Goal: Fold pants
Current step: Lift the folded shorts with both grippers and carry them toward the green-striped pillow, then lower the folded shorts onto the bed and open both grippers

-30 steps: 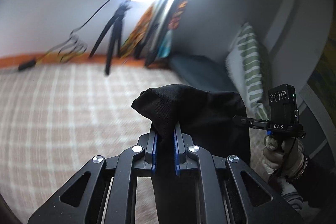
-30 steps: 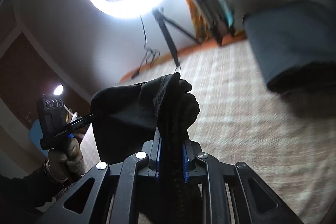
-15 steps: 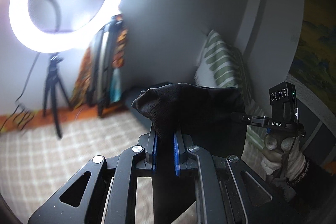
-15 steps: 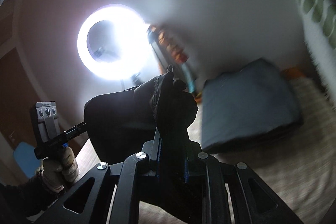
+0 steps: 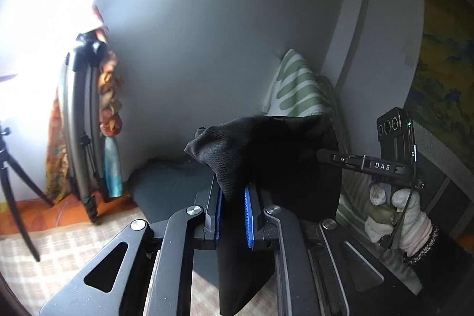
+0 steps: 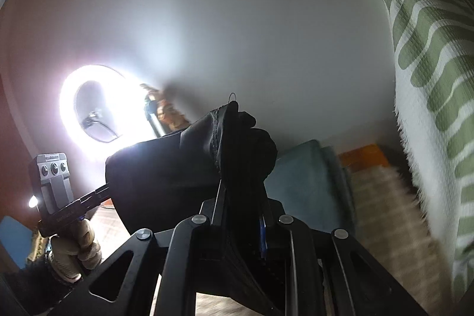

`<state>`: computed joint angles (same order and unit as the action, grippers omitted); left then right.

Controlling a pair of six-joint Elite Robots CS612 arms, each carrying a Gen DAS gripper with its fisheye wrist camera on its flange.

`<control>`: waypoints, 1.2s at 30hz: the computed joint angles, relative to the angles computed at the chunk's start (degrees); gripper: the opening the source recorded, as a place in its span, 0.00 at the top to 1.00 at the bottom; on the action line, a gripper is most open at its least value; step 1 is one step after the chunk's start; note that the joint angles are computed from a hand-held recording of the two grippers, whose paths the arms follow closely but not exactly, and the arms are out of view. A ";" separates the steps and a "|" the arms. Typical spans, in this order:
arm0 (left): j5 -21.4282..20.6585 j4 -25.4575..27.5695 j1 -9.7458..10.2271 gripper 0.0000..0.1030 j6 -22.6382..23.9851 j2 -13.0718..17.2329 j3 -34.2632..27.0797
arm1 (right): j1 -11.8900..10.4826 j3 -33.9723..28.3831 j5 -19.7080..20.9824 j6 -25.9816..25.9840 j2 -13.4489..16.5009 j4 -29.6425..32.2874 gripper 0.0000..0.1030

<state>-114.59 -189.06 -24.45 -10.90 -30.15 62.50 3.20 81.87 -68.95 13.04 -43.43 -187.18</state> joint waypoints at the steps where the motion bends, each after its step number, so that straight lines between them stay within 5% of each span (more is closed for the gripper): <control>1: 0.46 0.93 -0.11 0.90 0.05 0.80 -1.38 | -0.33 -1.37 -0.11 0.00 0.72 1.36 0.86; 12: 8.98 12.19 -0.73 0.90 1.89 8.04 -14.22 | -0.69 -13.72 -1.37 -0.82 8.62 12.19 0.86; 25: 15.74 22.95 -2.12 0.89 4.90 12.67 -23.46 | 1.10 -23.79 -12.58 -5.24 13.98 23.98 0.84; 29: 18.68 26.33 -2.55 0.79 5.61 13.34 -25.47 | 1.84 -25.01 -18.01 -4.76 14.45 25.81 0.66; 34: 19.88 26.63 -2.42 0.69 6.13 12.83 -24.86 | 2.19 -23.53 -21.74 -3.12 13.46 23.71 0.60; 36: 20.88 25.44 -2.32 0.44 6.65 11.97 -23.25 | 2.36 -22.35 -22.68 -3.21 12.71 22.76 0.51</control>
